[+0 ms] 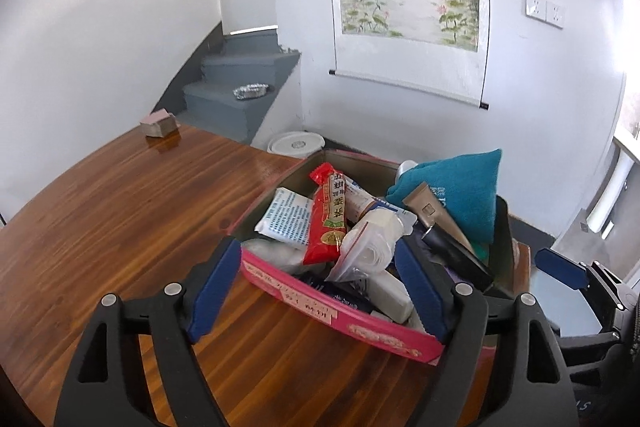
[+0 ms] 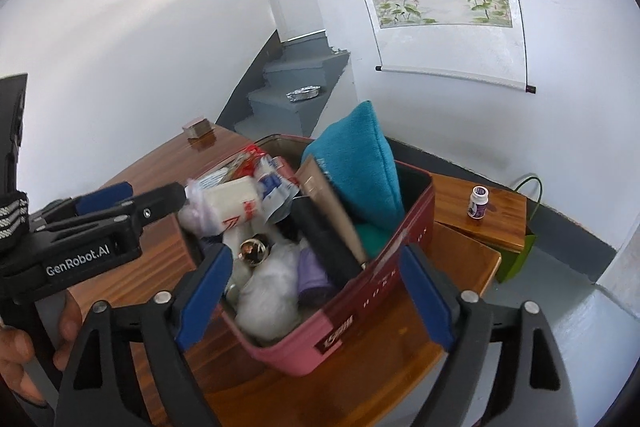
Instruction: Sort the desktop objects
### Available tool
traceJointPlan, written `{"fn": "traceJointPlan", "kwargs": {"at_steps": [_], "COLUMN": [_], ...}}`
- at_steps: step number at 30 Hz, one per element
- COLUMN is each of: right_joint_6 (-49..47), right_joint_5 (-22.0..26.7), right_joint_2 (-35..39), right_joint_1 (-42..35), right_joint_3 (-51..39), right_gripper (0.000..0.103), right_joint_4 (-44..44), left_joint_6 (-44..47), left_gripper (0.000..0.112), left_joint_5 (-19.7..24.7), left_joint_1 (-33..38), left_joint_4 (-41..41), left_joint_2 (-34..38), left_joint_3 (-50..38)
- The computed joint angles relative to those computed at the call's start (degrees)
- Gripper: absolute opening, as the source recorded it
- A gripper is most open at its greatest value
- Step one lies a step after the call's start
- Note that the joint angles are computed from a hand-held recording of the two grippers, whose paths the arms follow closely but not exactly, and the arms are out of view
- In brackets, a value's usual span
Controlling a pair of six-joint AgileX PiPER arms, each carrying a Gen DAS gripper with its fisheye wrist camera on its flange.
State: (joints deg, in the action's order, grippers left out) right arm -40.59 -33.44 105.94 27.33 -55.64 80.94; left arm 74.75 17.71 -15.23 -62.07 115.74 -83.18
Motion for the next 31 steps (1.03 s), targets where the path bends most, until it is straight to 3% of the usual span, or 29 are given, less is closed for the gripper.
{"fn": "traceJointPlan", "kwargs": {"at_steps": [2,7,14,25,31], "right_joint_6": [-2.2,-7.9,-8.9,-9.0,-8.7], "right_joint_5": [-2.2,-7.3,-8.0,-8.8,-7.3], "right_joint_2": [-0.5,-1.6,-1.6,-1.3,-0.6], "right_joint_1": [1.6,5.5,7.3,8.2,7.5], "right_joint_3": [0.1,-0.4,-0.5,-0.5,-0.8], "right_gripper": [0.102,0.102,0.102,0.102,0.102], "right_joint_4": [2.4,7.2,8.6,10.1,10.2], "left_joint_6": [1.8,1.4,11.6,16.4,28.4], "left_gripper": [0.083,0.084,0.084,0.085,0.085], "left_joint_5": [0.9,6.2,-0.7,2.5,-1.9], "left_joint_1": [0.7,3.5,2.4,2.9,1.7], "left_joint_4": [-2.4,-5.2,-14.1,-18.1,-27.8], "left_joint_2": [-1.5,-3.6,-7.4,-8.5,-9.7], "left_joint_3": [1.5,3.0,8.8,11.0,13.6]}}
